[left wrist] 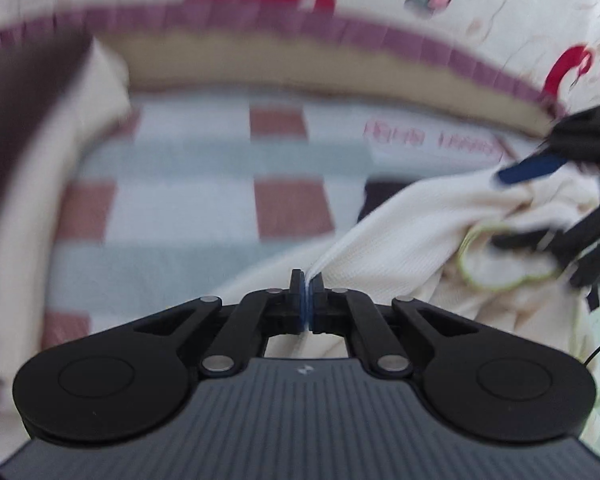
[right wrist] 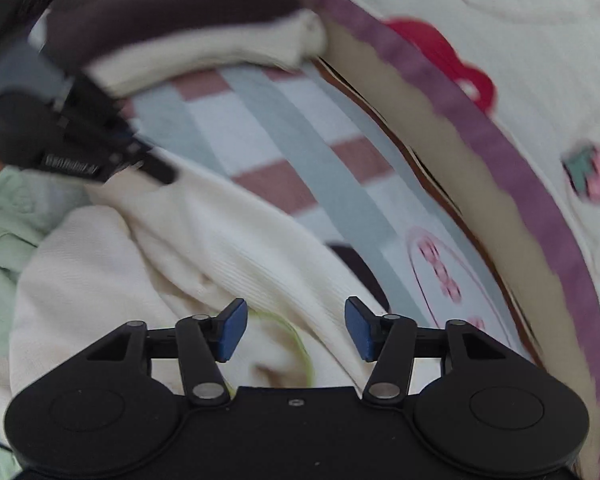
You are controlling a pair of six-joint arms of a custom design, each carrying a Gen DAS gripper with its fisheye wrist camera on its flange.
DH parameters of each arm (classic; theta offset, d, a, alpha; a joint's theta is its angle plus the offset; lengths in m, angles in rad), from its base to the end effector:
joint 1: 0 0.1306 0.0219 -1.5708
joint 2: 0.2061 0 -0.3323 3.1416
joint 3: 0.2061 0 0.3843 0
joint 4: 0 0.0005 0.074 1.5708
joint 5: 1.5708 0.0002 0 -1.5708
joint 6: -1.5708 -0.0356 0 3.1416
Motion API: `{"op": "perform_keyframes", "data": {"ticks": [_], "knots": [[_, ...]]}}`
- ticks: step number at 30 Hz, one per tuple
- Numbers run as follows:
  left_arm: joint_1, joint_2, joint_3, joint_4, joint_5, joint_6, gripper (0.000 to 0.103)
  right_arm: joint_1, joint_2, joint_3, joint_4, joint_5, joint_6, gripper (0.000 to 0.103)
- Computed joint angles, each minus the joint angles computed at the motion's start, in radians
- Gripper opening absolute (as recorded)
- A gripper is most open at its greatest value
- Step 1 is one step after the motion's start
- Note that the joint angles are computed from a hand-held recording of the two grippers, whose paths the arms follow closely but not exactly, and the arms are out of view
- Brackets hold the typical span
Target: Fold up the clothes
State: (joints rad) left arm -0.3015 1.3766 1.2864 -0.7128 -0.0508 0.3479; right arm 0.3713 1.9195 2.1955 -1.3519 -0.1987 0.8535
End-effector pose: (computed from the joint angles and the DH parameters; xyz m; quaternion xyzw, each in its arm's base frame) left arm 0.4631 -0.1426 0.3493 -0.0310 0.9264 -0.0971 0.3624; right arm 0.5738 0.2304 0.4219 -0.5744 0.7755 0.0352 0.2596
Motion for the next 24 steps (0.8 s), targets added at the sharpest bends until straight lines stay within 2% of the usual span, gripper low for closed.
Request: {"op": "perform_keyframes", "data": {"ticks": [2,3,5,7,8,10,12,13,14,15,16,17,19,20,22,24], "knots": [[-0.005,-0.029,-0.021,0.049,-0.014,-0.013,0.001,0.019,-0.027,-0.052,0.057,0.021,0.032,0.059],[-0.008,-0.043,-0.031,0.073,-0.020,-0.020,0.001,0.031,-0.057,-0.107,0.125,0.047,0.049,0.060],[-0.008,-0.067,-0.052,0.113,-0.012,-0.035,0.001,0.052,-0.117,-0.216,0.271,0.092,0.088,0.071],[-0.009,-0.090,-0.073,0.152,-0.001,-0.050,0.001,0.063,-0.133,-0.251,0.355,0.118,0.115,0.073],[-0.009,-0.102,-0.083,0.171,0.004,-0.057,0.001,0.067,-0.129,-0.248,0.372,0.128,0.111,0.075],[-0.012,-0.128,-0.107,0.213,-0.002,-0.062,0.001,0.071,-0.095,-0.196,0.342,0.129,0.076,0.078],[-0.010,-0.139,-0.118,0.237,-0.016,-0.054,0.001,0.068,-0.049,-0.129,0.289,0.106,0.026,0.068],[-0.005,-0.142,-0.122,0.244,-0.011,-0.043,0.001,0.064,-0.025,-0.087,0.254,0.087,-0.005,0.032],[0.002,-0.141,-0.125,0.248,-0.003,-0.021,0.001,0.058,0.001,-0.041,0.221,0.076,-0.052,0.005],[0.008,-0.141,-0.128,0.252,0.005,0.003,0.002,0.052,0.030,0.011,0.189,0.072,-0.116,0.003],[0.014,-0.140,-0.131,0.256,0.013,0.027,0.003,0.044,0.042,0.040,0.191,0.074,-0.181,0.003],[0.020,-0.139,-0.133,0.254,0.017,0.051,0.006,0.032,0.033,0.039,0.234,0.098,-0.224,0.003],[0.026,-0.139,-0.133,0.239,-0.021,0.078,0.007,0.006,0.013,0.032,0.323,0.178,-0.260,0.003],[0.030,-0.135,-0.126,0.219,-0.038,0.074,0.011,-0.012,0.021,0.060,0.336,0.214,-0.279,0.003],[0.039,-0.125,-0.112,0.176,-0.060,0.076,0.019,-0.061,0.075,0.189,0.301,0.289,-0.312,0.003],[0.045,-0.115,-0.102,0.145,-0.070,0.090,0.023,-0.121,0.095,0.258,0.306,0.397,-0.303,0.003]]}}
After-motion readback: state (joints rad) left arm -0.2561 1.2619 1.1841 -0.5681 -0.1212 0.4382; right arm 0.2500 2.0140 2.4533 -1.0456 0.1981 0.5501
